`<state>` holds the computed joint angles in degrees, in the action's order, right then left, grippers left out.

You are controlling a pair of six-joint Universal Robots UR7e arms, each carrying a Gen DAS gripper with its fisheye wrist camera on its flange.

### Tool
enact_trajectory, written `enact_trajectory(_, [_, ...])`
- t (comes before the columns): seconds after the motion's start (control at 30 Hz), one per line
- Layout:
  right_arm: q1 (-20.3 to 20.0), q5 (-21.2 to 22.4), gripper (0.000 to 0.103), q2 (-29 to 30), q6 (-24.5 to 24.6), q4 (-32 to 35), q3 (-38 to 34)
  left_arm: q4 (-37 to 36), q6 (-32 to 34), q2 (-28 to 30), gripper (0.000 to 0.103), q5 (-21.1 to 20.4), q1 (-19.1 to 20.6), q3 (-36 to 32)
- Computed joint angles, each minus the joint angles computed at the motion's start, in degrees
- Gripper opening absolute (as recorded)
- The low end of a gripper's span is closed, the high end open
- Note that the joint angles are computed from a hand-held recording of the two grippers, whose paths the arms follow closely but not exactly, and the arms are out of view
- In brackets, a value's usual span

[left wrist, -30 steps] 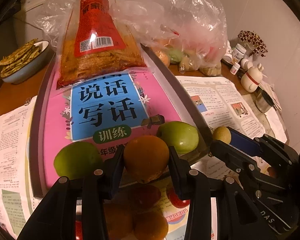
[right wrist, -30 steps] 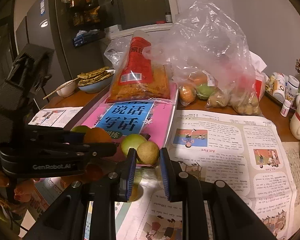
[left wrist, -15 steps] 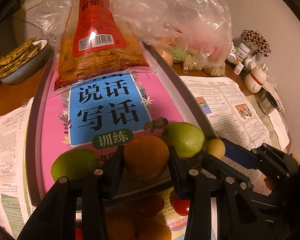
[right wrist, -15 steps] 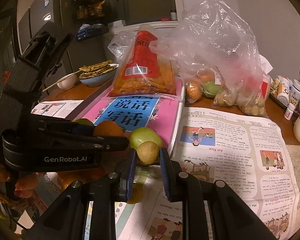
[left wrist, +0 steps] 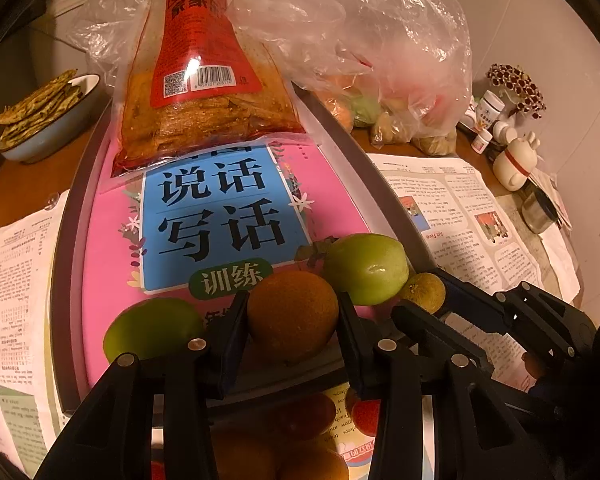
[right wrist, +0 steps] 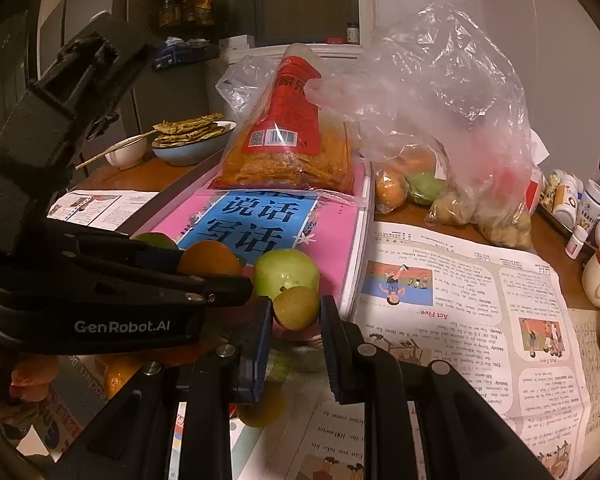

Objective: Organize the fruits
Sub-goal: 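Lower the small fruit onto the pink box and open the right tool while the left tool lowers the orange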

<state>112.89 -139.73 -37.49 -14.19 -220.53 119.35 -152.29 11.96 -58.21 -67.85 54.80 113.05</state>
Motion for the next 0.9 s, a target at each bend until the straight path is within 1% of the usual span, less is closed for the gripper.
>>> enact_trajectory(0.57, [-0.63,2.29,0.025,-1.22,1.52,-1.09,1.84,1.03,-0.72,0.10,0.044,0.43,0.18,0.03])
enact_trajectory(0.9, [-0.27,2.80,0.028,-1.44,2.34,-1.77,2.65,0.83,-0.94,-0.42,0.044,0.38,0.22,0.50])
